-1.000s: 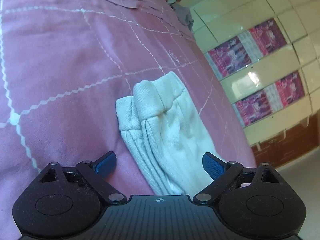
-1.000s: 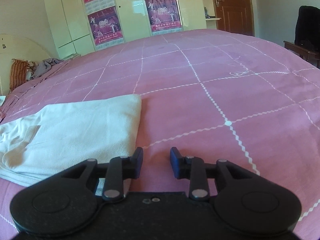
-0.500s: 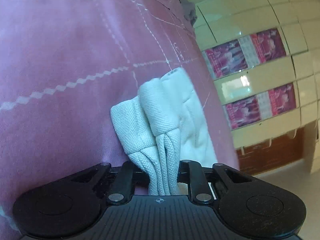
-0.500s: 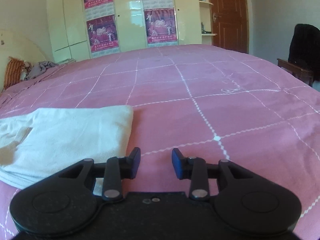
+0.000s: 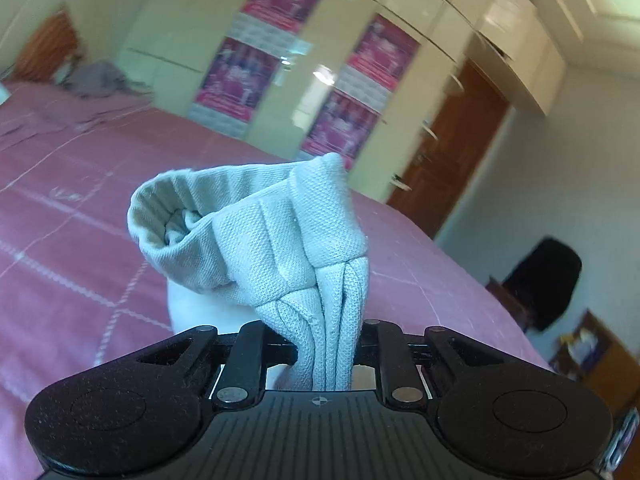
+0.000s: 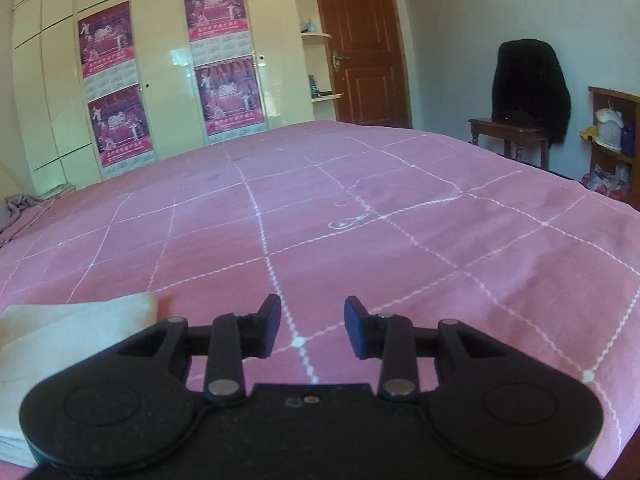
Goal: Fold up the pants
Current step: 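Grasp the leg cuffs with the left tool and lift them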
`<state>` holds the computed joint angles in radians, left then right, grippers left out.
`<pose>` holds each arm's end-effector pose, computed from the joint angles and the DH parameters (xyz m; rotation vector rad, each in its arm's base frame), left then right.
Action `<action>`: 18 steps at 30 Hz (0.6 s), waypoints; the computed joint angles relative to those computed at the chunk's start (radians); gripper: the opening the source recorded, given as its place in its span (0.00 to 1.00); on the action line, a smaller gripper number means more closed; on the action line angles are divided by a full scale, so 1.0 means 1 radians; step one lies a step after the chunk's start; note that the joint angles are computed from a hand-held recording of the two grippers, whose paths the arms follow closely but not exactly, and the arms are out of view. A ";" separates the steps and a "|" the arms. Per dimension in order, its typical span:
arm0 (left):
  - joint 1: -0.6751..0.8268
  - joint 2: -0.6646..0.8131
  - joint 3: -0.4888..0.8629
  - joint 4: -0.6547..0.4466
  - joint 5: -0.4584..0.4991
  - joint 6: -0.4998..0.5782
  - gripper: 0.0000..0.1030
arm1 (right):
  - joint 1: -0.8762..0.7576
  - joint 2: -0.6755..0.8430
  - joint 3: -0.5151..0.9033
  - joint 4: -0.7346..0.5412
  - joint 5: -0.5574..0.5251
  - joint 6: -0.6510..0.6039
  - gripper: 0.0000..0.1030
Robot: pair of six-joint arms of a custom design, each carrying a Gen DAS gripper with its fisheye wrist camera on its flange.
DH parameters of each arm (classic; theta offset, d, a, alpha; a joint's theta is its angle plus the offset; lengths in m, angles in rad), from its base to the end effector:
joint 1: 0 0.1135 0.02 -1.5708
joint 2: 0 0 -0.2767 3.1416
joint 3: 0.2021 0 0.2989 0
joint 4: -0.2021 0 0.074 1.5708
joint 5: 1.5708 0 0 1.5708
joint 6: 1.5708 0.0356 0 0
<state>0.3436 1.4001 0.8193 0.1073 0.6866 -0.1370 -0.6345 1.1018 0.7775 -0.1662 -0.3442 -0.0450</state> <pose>0.3287 0.0937 0.2294 -0.0497 1.9727 -0.5639 0.2378 -0.1601 0.2732 0.3854 1.9941 -0.0726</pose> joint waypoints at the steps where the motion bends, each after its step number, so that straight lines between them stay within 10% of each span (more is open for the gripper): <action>1: -0.062 -0.004 0.013 -0.025 -0.037 0.043 0.17 | -0.013 0.019 0.014 -0.006 0.004 0.010 0.36; 9: -0.469 0.040 0.117 -0.175 -0.340 0.202 0.17 | -0.027 0.095 0.046 0.015 0.179 -0.038 0.37; 18: -0.757 0.013 0.108 -0.278 -0.651 0.399 0.17 | -0.102 0.159 0.086 0.035 0.139 0.015 0.45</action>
<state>-0.4138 1.4132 0.9271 -0.1710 0.0360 0.2620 -0.7362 1.2606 0.8637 -0.1309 -0.2055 -0.0299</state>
